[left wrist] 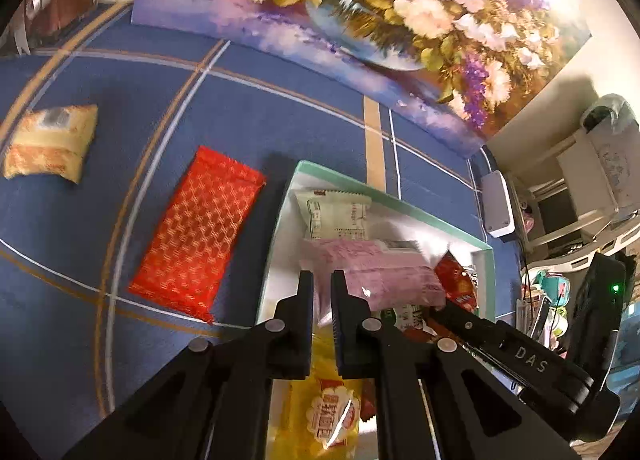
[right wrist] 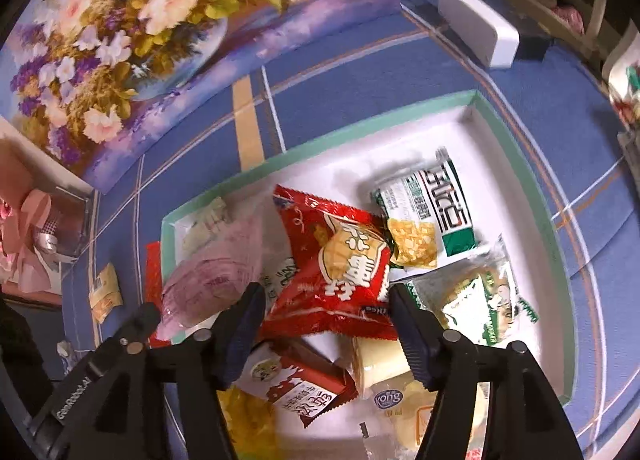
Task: Organize snacks
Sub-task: 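Carry the pink and red packets into the white tray and release them, then move both open tools back toward the cream bun and red patterned bar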
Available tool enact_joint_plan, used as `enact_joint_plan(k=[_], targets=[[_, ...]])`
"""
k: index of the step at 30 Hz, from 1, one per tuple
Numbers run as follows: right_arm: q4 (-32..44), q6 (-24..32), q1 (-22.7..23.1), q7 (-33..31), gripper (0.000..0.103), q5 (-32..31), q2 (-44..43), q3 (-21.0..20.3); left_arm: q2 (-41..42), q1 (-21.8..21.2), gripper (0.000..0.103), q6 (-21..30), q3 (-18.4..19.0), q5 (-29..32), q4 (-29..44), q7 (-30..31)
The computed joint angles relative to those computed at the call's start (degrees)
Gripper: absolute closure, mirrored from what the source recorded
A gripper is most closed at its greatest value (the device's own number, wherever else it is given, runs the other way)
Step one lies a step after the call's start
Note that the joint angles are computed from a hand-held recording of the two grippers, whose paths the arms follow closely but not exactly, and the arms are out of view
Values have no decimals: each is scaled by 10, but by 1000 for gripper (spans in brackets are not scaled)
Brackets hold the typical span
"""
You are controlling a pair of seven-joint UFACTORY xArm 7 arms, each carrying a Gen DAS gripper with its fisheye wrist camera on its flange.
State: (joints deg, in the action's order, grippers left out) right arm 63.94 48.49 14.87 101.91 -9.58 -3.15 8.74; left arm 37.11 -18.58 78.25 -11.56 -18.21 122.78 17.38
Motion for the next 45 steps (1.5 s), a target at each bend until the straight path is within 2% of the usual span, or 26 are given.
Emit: enact_joint_plan(k=[5,10,13,15,21,23,25,28,30,42,45], targets=[[31,28,2,0,35,-17,-1,3,-2,2,92,9,2,7,27,8],[73,62,11,-9,35,-26,17,7,-13,1,75,1,11,25,27,17],[89,73,20,-5,32,-28,26,8,-17,1,59,0,18,38,24,13],[100,78,26,-7,29,-27,34,9,-24,0,39,-8,23,48,14,9],[124,101,44,11,12,-42,43,10,-65,4,18,-57,31,75,-51,14],[132,110,50,22,4,-51,45,12,-81,5,18,-78,33,86,-79,17],[135,112,56,29,1,-54,45,13,-95,6,18,-97,35,96,-101,19],[141,118,62,36,1,-55,47,16,-114,9,16,-121,37,107,-130,18],[146,125,67,39,1,-57,49,17,-120,12,7,-127,36,109,-139,19],[204,164,83,22,0,-104,76,11,-142,32,7,-205,34,96,-164,24],[227,175,89,12,0,-117,89,8,-150,38,7,-243,31,83,-178,32]])
